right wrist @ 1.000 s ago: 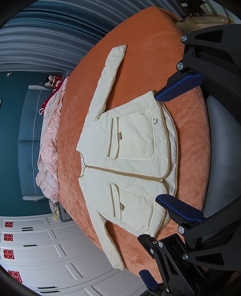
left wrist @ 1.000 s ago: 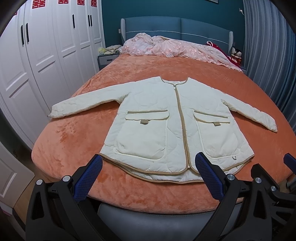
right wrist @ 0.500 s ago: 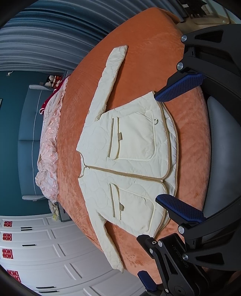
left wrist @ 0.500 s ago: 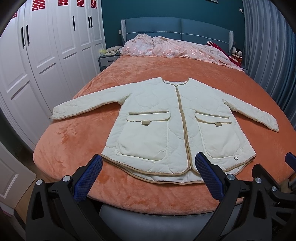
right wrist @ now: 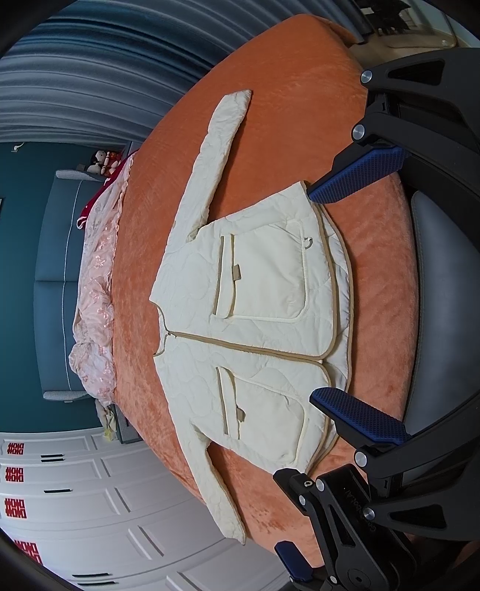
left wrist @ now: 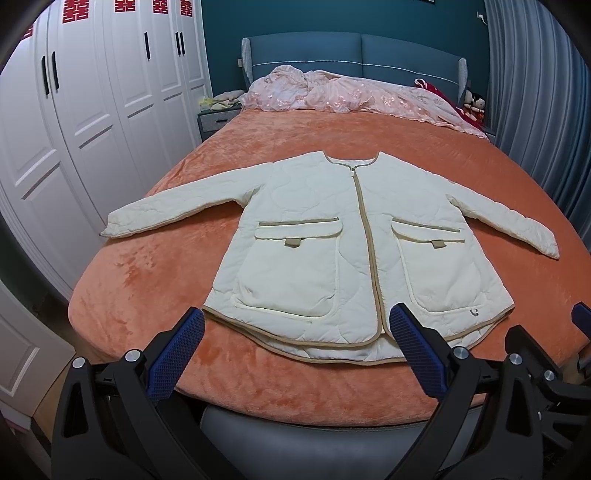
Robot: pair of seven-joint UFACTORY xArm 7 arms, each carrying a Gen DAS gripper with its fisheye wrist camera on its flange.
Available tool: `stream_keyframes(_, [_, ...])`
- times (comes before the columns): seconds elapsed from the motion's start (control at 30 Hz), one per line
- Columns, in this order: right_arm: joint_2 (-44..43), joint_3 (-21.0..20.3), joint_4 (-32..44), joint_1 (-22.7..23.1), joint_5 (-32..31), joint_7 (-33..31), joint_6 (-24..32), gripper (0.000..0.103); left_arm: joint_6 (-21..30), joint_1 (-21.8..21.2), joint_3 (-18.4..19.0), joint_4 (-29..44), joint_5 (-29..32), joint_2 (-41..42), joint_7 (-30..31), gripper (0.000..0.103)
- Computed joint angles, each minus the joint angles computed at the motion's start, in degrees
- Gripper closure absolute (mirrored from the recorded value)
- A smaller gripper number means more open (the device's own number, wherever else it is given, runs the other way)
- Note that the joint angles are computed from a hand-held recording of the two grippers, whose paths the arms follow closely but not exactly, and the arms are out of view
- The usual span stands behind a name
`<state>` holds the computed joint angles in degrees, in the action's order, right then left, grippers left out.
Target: Fold large clothes
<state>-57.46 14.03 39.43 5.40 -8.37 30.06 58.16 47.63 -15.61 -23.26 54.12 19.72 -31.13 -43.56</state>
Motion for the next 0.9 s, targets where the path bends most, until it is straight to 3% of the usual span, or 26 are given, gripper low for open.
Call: stream_keyframes(0.9, [0.02, -0.01, -0.1, 0.18, -0.05, 0.12, -0.02, 0.006, -0.02, -0.15, 0.01, -0.59, 0.25, -0.19, -0.31, 0.005])
